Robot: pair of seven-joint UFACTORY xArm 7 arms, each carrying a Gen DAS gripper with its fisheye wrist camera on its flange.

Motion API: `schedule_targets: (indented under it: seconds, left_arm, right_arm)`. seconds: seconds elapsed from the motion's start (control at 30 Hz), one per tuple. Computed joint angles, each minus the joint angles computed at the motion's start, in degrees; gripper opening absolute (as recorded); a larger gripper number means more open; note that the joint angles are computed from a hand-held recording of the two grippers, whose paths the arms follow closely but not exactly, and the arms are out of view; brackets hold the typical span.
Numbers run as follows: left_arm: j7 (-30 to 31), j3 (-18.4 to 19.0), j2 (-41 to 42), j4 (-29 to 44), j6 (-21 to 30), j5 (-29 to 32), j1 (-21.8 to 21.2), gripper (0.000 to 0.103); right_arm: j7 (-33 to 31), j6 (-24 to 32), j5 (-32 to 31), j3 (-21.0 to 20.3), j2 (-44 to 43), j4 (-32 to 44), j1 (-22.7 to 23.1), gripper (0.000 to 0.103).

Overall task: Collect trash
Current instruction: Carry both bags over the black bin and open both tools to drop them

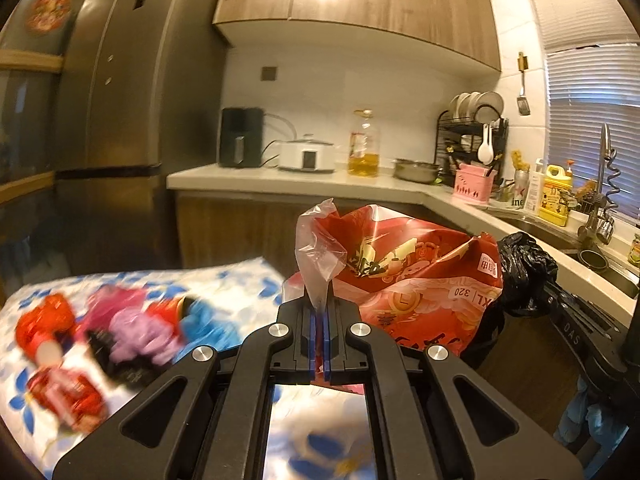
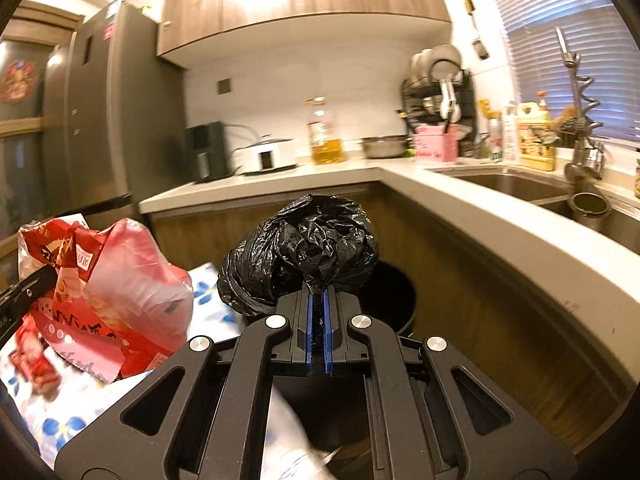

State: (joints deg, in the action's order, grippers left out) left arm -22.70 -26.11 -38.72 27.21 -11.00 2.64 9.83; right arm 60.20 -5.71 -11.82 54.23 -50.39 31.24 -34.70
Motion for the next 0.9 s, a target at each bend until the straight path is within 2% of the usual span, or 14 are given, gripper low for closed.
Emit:
schedule_targets:
  seconds: [0.3,0.4,0.63,0.73,0.9]
  left_arm:
    - [-0.9,-16.6,12.2,10.8,-5.0,-3.9,14.3,0.002]
    - [0.4,-20.6,14.8,13.0,-5.4,-5.3,17.6,0.002]
    - [4.5,-33.9,20.3,17.7,-6.4,-8.6,28.5,0.004]
    - [5.8,-36.0,22.3,18.4,-6.5,-8.6,30.0,0.005]
    - [9.4,-39.0,24.6,19.1,-6.6,-9.5,32.1,0.019]
  right_arm:
    - [-1.0,-2.2,0.2,1.5,2.6,2.1,-7.8,0.004]
    - [-1.6,-2.8,0.5,2.2,3.3,2.8,-9.6,0.004]
    - [-2.8,-3.4,1.1,4.9,6.2,4.8,-13.3,0.004]
    - [-3.6,-4.0,1.0,6.1,8.2,5.4,-14.5,0.005]
    - [-5.6,-5.3,1.2,8.2,11.2,6.5,-16.3,0.005]
